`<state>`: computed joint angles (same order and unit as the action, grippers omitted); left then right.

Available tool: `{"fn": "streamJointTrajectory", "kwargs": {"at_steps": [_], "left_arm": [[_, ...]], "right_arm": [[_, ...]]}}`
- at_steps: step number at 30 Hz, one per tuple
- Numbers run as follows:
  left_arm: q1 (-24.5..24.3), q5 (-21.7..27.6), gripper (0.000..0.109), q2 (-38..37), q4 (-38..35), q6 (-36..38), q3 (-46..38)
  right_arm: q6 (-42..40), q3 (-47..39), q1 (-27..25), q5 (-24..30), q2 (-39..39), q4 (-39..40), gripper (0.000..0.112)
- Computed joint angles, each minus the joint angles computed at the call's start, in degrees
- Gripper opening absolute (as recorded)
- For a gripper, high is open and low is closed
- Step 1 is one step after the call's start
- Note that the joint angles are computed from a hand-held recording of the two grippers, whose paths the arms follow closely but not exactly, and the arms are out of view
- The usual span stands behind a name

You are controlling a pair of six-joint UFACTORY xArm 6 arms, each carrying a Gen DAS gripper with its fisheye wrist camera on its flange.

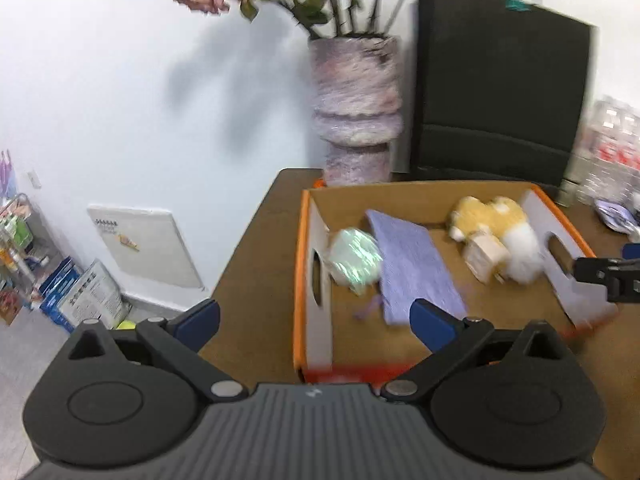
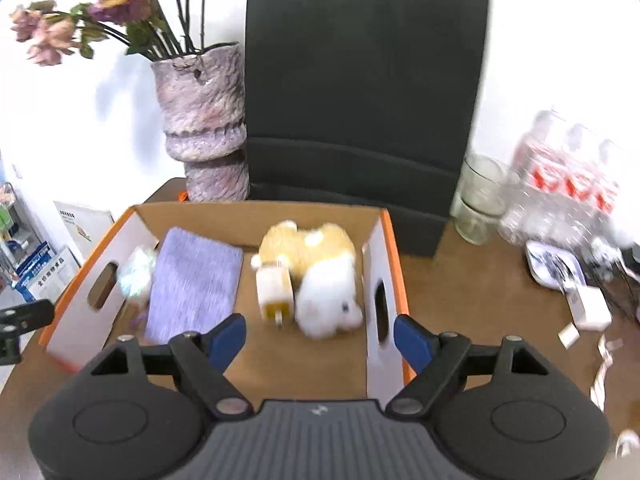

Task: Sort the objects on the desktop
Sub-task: 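Lower the cube into the box with the right tool while the left tool drops the pouch inside, then withdraw both tools from the box back toward the table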

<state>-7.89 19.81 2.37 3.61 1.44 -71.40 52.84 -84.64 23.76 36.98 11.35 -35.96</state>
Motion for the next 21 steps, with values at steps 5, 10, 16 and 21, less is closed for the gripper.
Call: {"fn": "streamJointTrajectory", "kwargs": {"at_steps": [5,10,16,21], "left_arm": [[0.3,-9.3,0.103,-12.7,-4.8,3.6,18.4],[1.9,-12.9,0.103,-24.1,0.9,-6.9,34.5],[-1.1,-18.3,0.103,-38.5,-12.0,2.3,52.3],[-2.8,-20.3,0.103,-44.0,-9.2,3.5,58.9]], "right_arm": [[19.0,16.2,3.6,-4.0,-11.1,-15.8,0.084],[33.8,30.2,7.7,-7.0,-20.1,-28.3,0.085],[48.1,42.4,15.0,-5.2,-28.3,-37.0,0.086],[53.1,47.1,20.1,-3.9,-31.0,-38.2,0.086]]}}
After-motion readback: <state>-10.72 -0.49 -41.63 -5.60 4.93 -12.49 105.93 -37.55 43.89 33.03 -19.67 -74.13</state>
